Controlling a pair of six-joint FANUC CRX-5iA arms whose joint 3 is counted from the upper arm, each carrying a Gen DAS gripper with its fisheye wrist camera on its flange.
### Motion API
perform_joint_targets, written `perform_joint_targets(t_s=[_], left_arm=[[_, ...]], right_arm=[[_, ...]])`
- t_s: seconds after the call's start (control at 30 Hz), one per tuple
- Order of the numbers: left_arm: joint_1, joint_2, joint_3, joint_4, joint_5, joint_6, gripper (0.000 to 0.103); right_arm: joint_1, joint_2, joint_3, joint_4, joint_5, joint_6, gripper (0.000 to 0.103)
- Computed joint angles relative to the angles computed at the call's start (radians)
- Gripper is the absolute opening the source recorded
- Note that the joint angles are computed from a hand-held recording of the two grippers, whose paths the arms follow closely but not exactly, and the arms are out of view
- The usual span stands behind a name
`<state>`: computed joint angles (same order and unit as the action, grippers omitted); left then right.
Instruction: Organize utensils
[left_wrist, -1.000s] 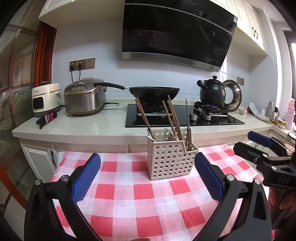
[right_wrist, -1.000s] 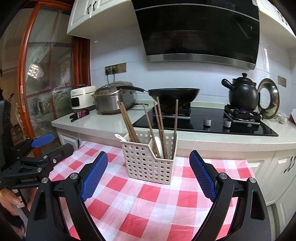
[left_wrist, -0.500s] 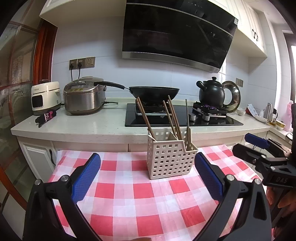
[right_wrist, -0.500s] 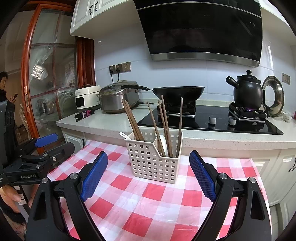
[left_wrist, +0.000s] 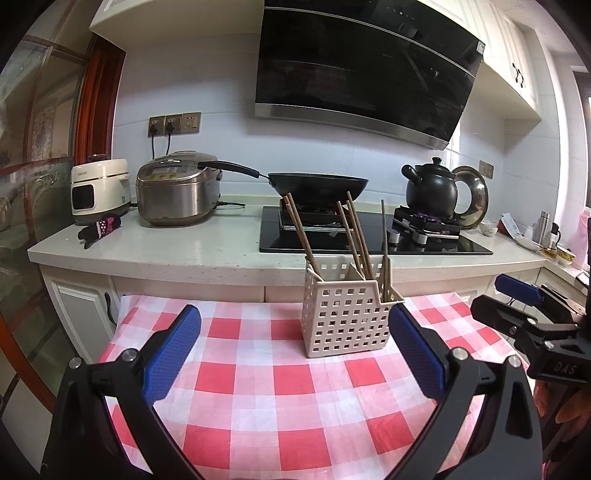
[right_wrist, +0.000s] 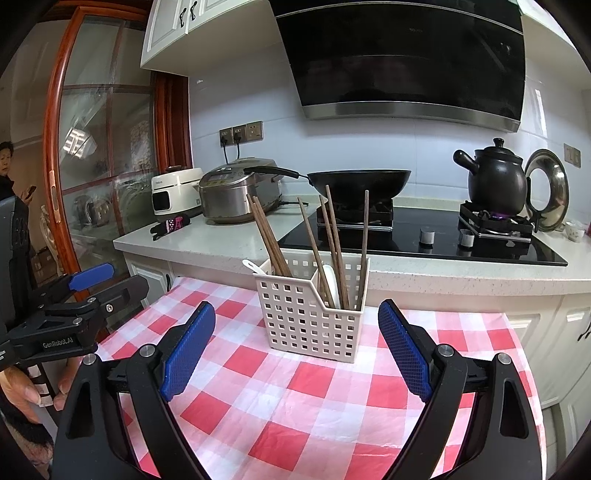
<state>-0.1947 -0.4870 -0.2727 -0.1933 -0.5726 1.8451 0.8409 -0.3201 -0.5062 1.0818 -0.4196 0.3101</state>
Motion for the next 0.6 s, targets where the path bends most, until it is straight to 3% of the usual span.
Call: perform_joint_targets(t_s=[0.1,0.6], left_arm=[[0.017,-0.005,-0.019,0.054,0.016,-0.056,0.098],[-0.002,0.003,-0.012,0.032,0.012,-0.056,0.098]], right_arm=[[0.002,0.000,-0.001,-0.001,-0.003,-0.001,0.085],[0.004,-0.001,-0.006,0.007,-0.004,-0.010,0.085]])
